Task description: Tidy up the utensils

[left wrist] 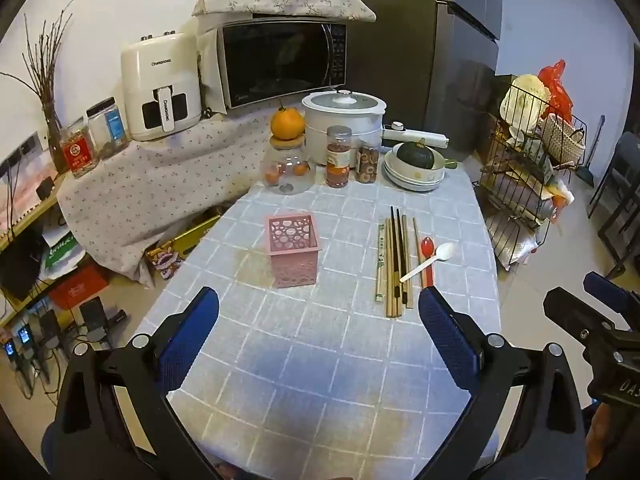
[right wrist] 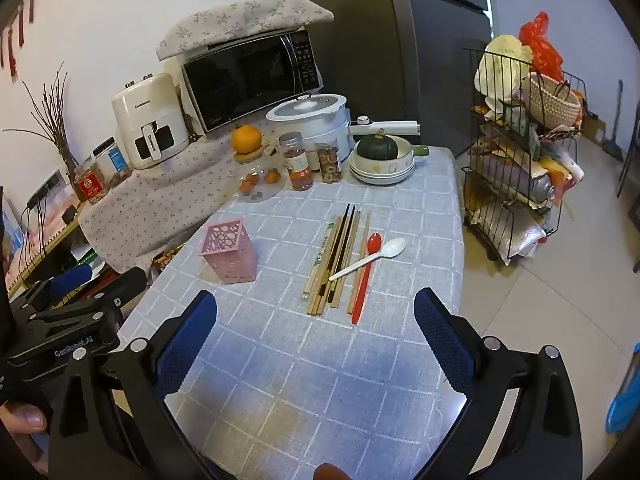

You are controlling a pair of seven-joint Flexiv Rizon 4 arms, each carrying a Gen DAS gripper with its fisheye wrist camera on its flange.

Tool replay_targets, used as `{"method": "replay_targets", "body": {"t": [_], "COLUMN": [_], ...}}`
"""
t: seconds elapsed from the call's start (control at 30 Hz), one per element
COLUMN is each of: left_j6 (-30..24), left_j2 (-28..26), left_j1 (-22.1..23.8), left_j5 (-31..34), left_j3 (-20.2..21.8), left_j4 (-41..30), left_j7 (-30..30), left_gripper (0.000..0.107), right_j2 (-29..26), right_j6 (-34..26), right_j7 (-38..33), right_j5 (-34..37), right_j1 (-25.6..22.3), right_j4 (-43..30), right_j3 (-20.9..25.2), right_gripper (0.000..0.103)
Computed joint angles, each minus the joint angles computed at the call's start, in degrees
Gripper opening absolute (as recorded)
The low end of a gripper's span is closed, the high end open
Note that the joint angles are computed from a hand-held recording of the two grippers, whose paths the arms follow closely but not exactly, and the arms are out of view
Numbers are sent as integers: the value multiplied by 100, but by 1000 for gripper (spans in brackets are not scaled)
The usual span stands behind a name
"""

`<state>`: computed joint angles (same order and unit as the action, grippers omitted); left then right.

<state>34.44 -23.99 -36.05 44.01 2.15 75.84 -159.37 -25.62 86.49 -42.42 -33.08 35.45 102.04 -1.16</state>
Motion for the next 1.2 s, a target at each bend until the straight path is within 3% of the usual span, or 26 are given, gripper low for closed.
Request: {"method": "replay_targets", "body": {"t": [1.2], "left_j6": [-147], "left_j2": [54], "left_j1": [44], "left_j5": [-5], "left_j3": [-45], "left_j4": [61], "left_j7": [-3], "left_gripper": [96], "right_j2": [-100], "right_j6": [-59], "right_j7": [-69], "right_j5": [-10], "right_j1": [71], "right_j4": [-101], "right_j3": [7], "right_gripper": [96]}}
